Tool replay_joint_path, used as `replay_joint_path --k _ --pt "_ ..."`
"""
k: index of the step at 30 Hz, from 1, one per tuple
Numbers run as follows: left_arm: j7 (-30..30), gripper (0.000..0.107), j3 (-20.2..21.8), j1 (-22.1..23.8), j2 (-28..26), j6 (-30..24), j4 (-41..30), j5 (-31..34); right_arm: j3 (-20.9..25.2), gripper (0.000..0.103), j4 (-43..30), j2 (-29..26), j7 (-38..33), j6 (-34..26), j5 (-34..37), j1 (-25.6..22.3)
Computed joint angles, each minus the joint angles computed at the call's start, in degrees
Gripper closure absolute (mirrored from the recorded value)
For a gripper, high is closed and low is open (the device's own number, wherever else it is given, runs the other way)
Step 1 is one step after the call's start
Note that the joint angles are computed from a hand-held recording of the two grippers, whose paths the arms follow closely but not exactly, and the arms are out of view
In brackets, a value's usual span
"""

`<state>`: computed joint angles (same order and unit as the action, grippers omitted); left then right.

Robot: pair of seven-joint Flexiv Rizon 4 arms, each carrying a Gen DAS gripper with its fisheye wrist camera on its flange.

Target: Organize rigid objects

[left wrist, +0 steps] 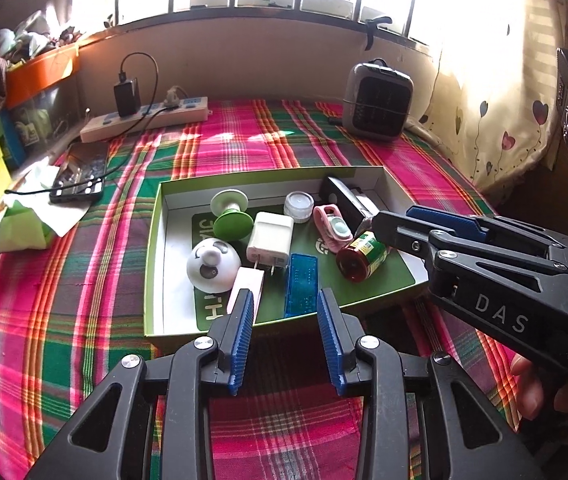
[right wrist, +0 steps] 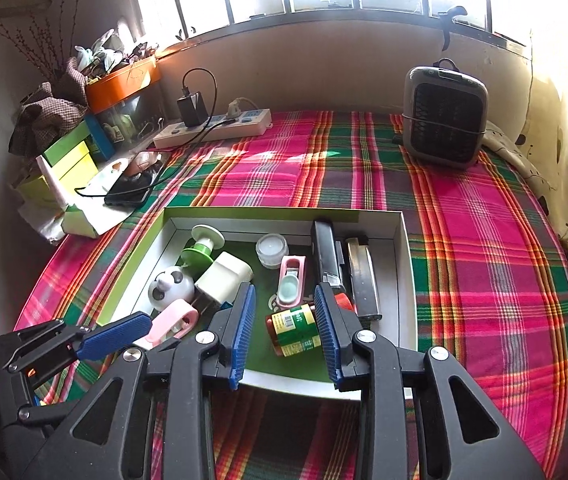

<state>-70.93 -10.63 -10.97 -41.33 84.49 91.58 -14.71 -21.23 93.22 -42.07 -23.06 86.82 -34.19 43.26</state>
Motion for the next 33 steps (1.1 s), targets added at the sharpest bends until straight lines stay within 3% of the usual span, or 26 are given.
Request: replay_joint_path --k 5,15,22,29,33 --pt "-1.0 0.075 0.0 0.4 1.9 2.3 3.5 0.1 -3.3 0.070 3.2 1.7 1.0 0.0 -1.2 3.4" --pt "-5.4 0.074 4.7 -1.5 4.2 4.1 9.1 1.9 -8.7 0.070 10.1 3.9 6.8 0.1 -5.9 9.5" --pt "-8.1 0.074 7.1 -2.2 4.5 2.9 11.0 3.0 -5.9 0.070 12.1 4.1 8.8 -0.2 -6.2 8.2" --pt "-9.0 0.074 6.7 -1.5 4.4 3.5 11.8 3.8 -2.9 0.070 13.0 4.4 10.0 -2.0 -7.0 6.1" --pt "-9.8 0.073 7.9 -2.4 3.9 4.4 11.6 4.5 -4.9 0.070 13.8 4.6 12.7 -2.2 -9.9 7.5"
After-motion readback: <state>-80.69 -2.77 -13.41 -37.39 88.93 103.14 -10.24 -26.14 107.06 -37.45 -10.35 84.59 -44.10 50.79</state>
